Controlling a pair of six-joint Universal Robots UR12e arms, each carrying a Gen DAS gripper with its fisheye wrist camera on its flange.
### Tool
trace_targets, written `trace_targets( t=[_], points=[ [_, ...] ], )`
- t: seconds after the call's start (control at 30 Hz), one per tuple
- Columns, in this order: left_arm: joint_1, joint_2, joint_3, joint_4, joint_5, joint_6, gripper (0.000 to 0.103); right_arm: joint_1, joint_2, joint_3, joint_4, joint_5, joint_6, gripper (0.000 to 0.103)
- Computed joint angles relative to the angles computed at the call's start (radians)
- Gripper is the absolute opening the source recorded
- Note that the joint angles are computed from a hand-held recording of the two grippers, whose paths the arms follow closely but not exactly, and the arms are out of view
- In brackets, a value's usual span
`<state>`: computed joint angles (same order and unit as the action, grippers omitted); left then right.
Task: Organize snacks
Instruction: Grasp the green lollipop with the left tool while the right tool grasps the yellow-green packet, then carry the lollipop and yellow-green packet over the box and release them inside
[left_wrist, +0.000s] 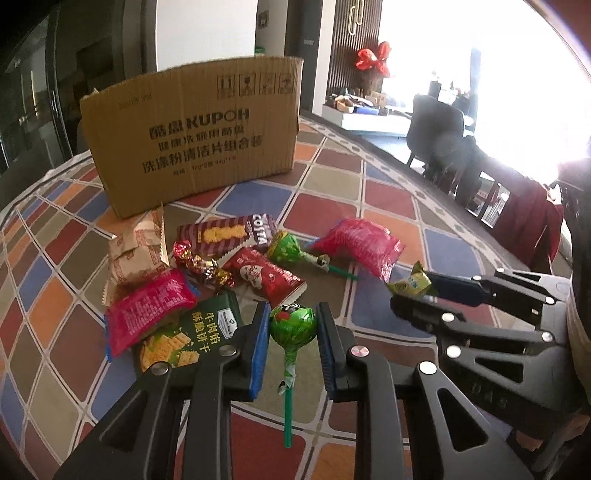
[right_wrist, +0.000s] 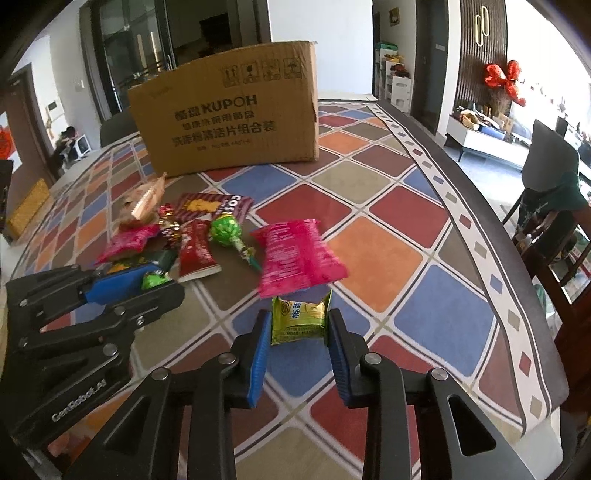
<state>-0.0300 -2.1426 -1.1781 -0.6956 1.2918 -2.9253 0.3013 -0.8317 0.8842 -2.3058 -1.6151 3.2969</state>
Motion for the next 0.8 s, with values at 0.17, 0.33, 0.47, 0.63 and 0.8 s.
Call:
trace_targets(
  t=[0.17,0.33,0.47,0.63,0.8],
  points=[
    [0.003,0.017,-0.019,0.032,-0.009,-0.013,0.025,0.005,-0.017,0.022,-0.030,0.000,-0.006,0.032],
    [0.006,0.034,-0.036,0.067,-0.004,-0.034,0.025,0.011,-0.029,0.036,-0.074,-0.012,-0.013,0.031],
    [0.010,0.043,-0.040,0.092,0.002,-0.053,0.025,0.012,-0.032,0.036,-0.095,-0.015,-0.013,0.032],
    [0.019,0.050,-0.035,0.127,0.018,-0.090,0.025,0.015,-0.028,0.022,-0.142,-0.017,-0.020,0.032],
    [0.024,0.047,-0.018,0.165,0.033,-0.108,0.025,0.018,-0.006,-0.023,-0.177,-0.016,-0.035,0.032]
  ],
)
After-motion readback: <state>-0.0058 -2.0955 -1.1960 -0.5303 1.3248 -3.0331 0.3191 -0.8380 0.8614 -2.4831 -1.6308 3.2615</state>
